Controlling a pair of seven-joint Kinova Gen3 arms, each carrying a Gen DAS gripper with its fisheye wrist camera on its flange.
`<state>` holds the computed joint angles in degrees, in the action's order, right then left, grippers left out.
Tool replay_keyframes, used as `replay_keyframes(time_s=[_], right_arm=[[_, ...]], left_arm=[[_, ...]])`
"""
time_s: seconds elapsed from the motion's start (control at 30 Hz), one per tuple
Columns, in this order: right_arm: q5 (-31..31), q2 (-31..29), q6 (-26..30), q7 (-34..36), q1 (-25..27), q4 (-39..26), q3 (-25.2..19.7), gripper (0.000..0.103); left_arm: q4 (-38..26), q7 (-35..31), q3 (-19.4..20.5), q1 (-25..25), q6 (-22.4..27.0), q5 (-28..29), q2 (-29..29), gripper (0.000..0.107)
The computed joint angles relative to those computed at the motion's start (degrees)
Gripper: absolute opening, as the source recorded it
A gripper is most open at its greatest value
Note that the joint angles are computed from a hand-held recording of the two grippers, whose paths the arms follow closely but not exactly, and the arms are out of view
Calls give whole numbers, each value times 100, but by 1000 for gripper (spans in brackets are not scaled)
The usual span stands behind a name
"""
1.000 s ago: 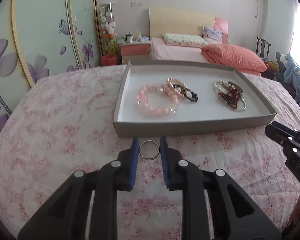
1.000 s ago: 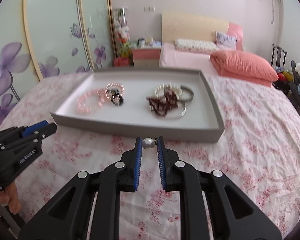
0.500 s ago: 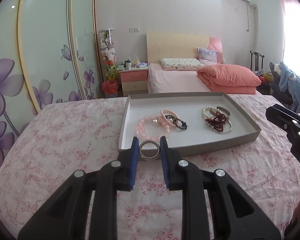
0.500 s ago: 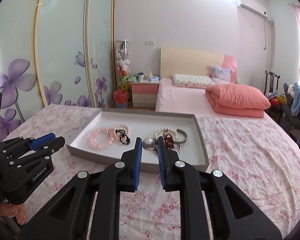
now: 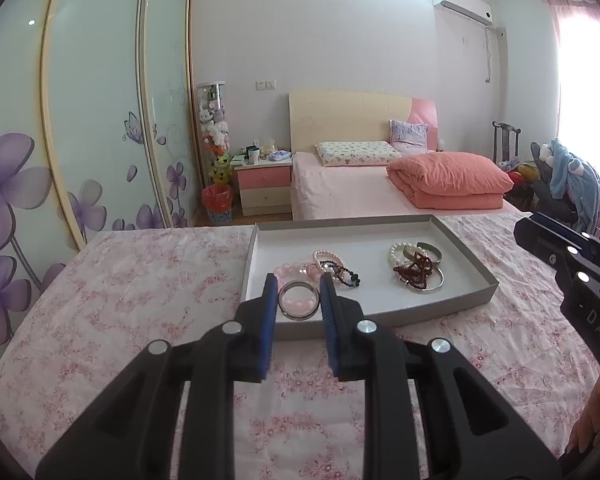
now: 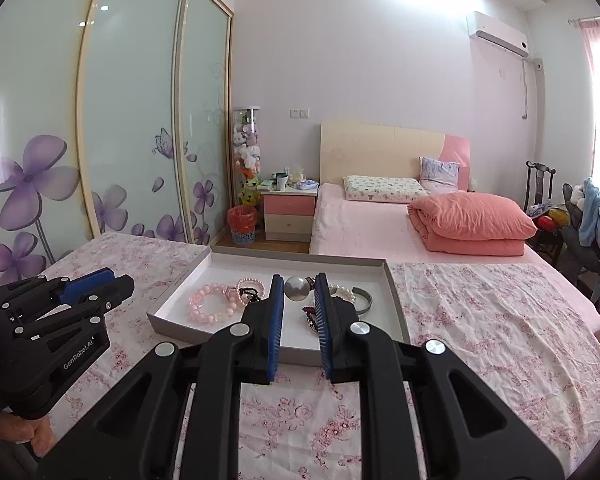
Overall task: Organize jewelry
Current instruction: 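Carry the pearl ring with the right tool while the left carries the silver ring to the tray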
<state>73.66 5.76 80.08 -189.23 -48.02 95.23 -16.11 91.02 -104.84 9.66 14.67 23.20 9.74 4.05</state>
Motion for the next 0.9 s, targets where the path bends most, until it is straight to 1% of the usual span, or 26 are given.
replay_keyframes(time_s=[0.27,0.6,0.9], right_arm=[[82,-46,106,-21,-42,26,-44,17],[97,-70,111,-66,-20,55,-73,17],[100,-63,-17,-91,94,50,-8,17]], left_arm=[[17,-205,1,-54,-48,216,-69,22],[8,-185,-6,-34,-39,193,-64,22],[-166,20,-5,34,20,-39,108,22]])
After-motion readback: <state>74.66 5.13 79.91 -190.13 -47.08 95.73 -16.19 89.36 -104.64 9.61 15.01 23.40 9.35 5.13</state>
